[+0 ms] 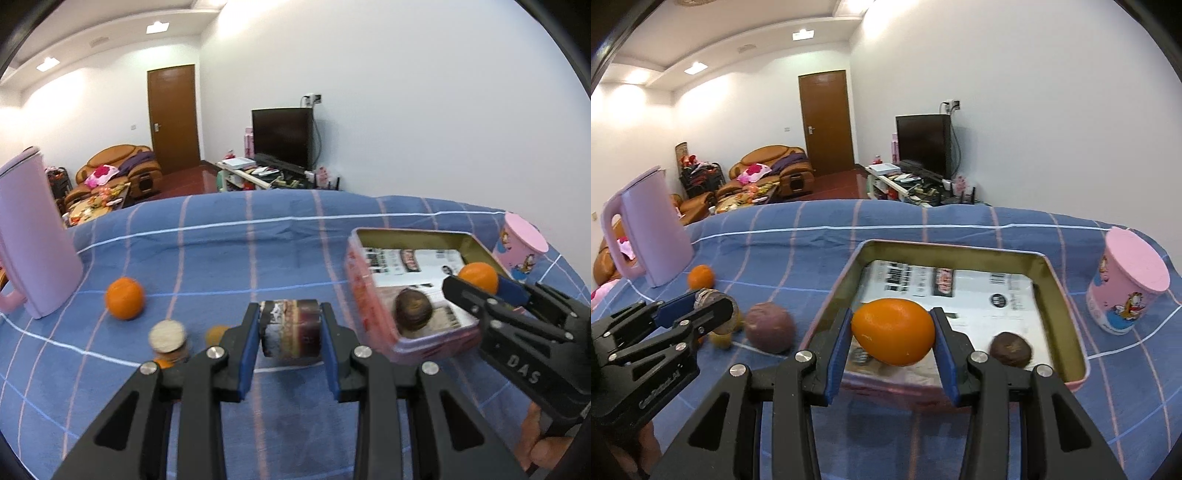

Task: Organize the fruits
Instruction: 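Carry both items into the pink tin and open both grippers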

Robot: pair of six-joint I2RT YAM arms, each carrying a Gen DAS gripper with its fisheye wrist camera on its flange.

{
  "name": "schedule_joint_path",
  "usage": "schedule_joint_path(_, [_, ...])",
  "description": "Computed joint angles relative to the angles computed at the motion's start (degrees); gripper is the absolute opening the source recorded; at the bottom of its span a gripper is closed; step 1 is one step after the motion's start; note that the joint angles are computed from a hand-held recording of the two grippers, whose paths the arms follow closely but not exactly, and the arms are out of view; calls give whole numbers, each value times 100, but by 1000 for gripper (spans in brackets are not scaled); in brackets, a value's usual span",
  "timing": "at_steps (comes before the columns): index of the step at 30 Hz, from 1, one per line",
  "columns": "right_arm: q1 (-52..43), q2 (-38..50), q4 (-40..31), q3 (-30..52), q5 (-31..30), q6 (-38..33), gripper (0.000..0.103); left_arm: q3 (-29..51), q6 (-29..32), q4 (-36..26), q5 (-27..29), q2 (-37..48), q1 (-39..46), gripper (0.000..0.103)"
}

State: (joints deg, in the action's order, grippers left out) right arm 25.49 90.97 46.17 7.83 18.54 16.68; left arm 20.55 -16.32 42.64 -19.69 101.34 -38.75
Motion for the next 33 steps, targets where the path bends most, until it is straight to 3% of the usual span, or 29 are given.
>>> schedule_joint_path(21, [-2231, -61, 0, 15, -1227, -1039, 44, 2032, -453, -1185, -313, 1075, -983, 33])
schedule_joint_path(33, [-2499, 320, -73, 277, -1383, -1281, 44, 2418, -629, -1375, -217, 1492, -939, 33])
